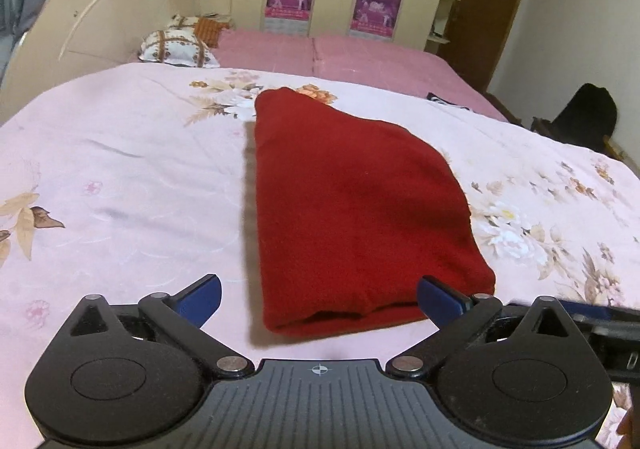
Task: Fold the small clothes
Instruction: 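Lower the red bundle onto the bed and open both tools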
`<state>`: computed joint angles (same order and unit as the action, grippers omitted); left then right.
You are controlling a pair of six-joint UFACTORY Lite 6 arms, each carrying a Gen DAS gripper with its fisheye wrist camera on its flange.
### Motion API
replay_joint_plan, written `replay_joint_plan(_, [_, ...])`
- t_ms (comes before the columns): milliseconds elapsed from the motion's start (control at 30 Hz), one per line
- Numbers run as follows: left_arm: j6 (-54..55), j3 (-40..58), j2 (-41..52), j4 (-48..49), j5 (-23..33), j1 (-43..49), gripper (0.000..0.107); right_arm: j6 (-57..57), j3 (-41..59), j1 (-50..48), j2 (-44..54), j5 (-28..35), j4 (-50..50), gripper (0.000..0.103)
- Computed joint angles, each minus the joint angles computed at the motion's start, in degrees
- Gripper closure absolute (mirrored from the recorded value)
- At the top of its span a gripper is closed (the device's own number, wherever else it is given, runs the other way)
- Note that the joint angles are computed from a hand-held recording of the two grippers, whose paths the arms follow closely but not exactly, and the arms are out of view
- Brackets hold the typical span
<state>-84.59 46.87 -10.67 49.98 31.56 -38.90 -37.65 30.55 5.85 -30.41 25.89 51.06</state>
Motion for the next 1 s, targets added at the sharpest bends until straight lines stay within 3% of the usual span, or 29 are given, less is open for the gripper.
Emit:
replay_joint_plan(100, [-6.15,0.35,2.13,4.62,0.74,0.03,0.004,-6.49,1.55,0.03,2.5,-3.48,4.34,0.022])
replay_joint_plan(167, [-13.31,0.48,5.16,10.07,1.64,-0.02,0.004,-13.53,3.73,1.93,7.54,-8.89,8.14,0.055])
replay_joint_plan(233, [-18.38,1.62,10.28,12.8,1.58,0.92,0.004,-25.53,6.23,3.21,14.9,-12.48,17.75,0.07])
replay_joint_plan(333, [-18.59,3.09,17.32,11.99,-1.08,2.64,0.004,-42.63,9.25,3.56,23.89,-12.07,31.19,0.072])
replay_joint_plan(433, [-21.88,2.37,16.45,12.77,-2.05,3.12,0.004,-48.65,9.47,1.89,27.71,-10.37,33.55,0.073])
replay_joint_plan(567, [-19.57,7.6,15.94,15.34,-1.07,5.66,0.004,-47.43,14.46,-3.01,28.49,-3.96,32.52,0.069])
replay_joint_plan(767, [-11.49,20.52,29.93,14.58,-5.71,13.69,0.004,-47.55,28.74,1.44,41.11,-9.62,39.01,0.066])
replay_joint_plan(867, [-13.59,20.02,32.45,16.87,-11.65,15.85,0.004,-42.97,31.9,4.32,47.42,-14.68,34.5,0.065])
replay_joint_plan(1000, [-17.0,18.89,31.94,21.11,-10.24,13.64,0.004,-47.26,29.3,3.53,45.72,-14.12,40.72,0.061])
